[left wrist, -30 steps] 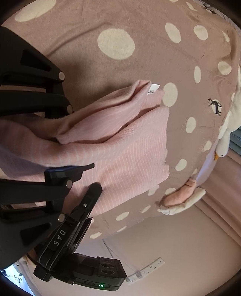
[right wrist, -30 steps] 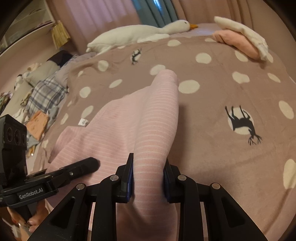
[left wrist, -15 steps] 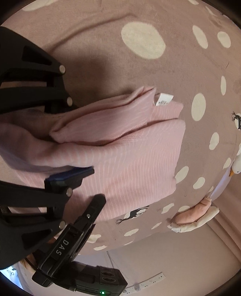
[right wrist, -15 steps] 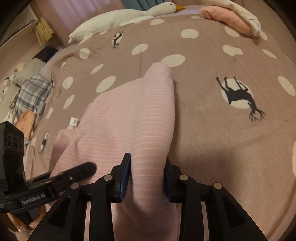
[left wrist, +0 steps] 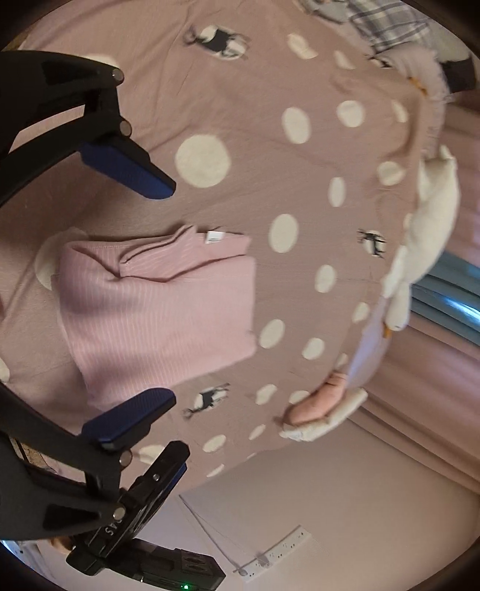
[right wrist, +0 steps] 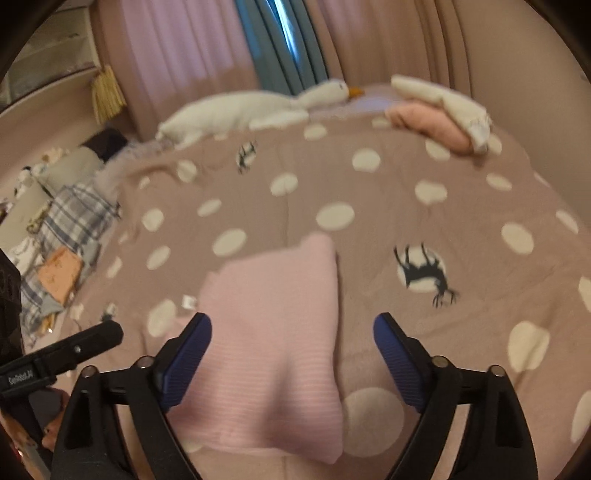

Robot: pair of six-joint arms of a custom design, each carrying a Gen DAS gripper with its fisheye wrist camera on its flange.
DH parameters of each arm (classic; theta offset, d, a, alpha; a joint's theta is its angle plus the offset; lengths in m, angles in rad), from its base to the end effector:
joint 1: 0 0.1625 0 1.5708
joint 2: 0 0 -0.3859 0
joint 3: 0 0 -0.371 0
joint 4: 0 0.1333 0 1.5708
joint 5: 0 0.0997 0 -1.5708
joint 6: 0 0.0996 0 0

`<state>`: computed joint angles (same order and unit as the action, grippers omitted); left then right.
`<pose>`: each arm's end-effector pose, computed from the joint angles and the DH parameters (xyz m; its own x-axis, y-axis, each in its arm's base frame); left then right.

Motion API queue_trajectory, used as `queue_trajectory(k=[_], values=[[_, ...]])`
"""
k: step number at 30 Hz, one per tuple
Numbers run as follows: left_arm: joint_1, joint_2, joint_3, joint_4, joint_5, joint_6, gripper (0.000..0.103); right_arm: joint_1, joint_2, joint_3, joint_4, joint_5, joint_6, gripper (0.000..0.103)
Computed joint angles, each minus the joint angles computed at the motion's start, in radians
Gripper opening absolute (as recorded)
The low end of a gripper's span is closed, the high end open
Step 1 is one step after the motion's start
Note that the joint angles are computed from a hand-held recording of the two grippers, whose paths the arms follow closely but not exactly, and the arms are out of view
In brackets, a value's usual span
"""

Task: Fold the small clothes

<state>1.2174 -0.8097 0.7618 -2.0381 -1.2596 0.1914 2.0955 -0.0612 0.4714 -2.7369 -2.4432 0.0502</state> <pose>-0.1129 -0.7793 0.4263 -0.8708 0.3398 -0.3553 0.4755 0.7658 -0.4330 0.4711 -0.7001 0.0599 -0.8369 0.1640 0.5222 -0.3229 0.6223 -0.7130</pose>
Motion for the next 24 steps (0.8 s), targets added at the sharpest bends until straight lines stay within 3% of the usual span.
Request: queue_trajectory(k=[3,8,14,21,24], values=[[-0.015,-0.043,0.06,-0.054,0.021,0.015,0.102,0.02,0.026,-0.037,-0.05,-0.026,-0.066,0.101],[-0.033,-0.093,0.157,-0.141,0.072,0.052,0.102,0.041,0.061,-0.079,-0.107,-0.063,-0.14,0.101],[-0.038,-0.119,0.22,-0.153,0.124,0.086,0.102,0.043,0.018,0.016,-0.116,-0.058,-0.082,0.101],[-0.037,-0.125,0.244,-0.144,0.157,0.092,0.102,0.051,0.064,-0.066,-0.038,-0.132,-0.057,0.101],[-0.038,-0.125,0.251,-0.151,0.169,0.1,0.102,0.05,0.07,-0.083,0.027,-0.15,-0.009,0.101]])
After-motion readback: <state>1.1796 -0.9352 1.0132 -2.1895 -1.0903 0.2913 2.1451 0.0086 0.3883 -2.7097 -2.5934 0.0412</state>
